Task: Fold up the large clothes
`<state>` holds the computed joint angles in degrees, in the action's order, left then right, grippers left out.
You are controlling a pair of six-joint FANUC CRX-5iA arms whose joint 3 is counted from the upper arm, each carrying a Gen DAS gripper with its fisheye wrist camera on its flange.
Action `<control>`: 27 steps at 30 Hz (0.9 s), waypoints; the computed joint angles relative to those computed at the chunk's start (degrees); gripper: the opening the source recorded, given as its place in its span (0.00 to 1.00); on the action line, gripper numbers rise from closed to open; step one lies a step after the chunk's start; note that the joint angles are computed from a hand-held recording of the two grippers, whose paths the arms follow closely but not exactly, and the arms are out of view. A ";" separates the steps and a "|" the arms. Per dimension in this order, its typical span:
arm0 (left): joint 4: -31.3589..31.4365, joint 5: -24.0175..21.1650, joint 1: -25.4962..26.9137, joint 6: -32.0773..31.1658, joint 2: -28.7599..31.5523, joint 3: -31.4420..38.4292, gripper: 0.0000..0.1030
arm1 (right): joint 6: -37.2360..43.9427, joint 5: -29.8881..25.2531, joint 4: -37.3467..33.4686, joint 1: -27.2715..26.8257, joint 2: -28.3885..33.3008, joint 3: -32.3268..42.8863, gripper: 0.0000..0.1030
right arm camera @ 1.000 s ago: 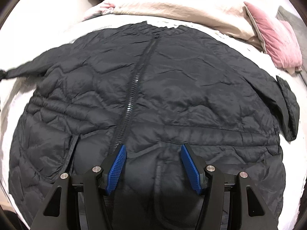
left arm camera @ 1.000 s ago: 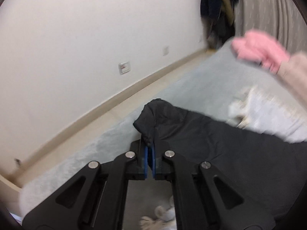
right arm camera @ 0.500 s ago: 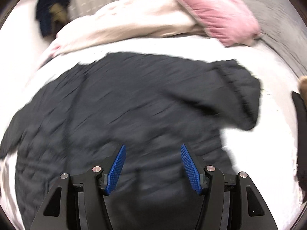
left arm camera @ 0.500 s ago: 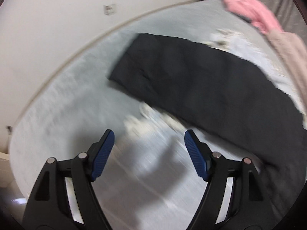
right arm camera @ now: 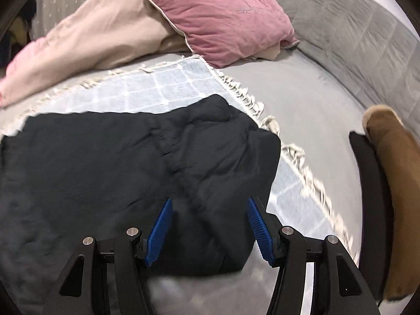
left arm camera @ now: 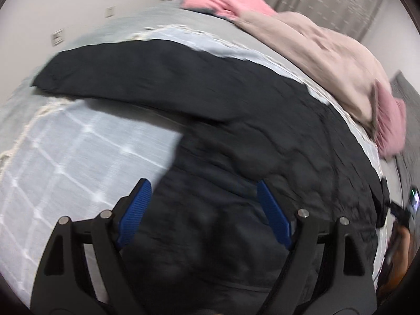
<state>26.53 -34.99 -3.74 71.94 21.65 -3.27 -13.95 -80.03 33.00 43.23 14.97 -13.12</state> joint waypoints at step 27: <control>4.86 5.84 -6.03 -10.73 0.19 -5.92 0.81 | -9.12 -4.79 2.26 11.98 -17.57 -11.40 0.49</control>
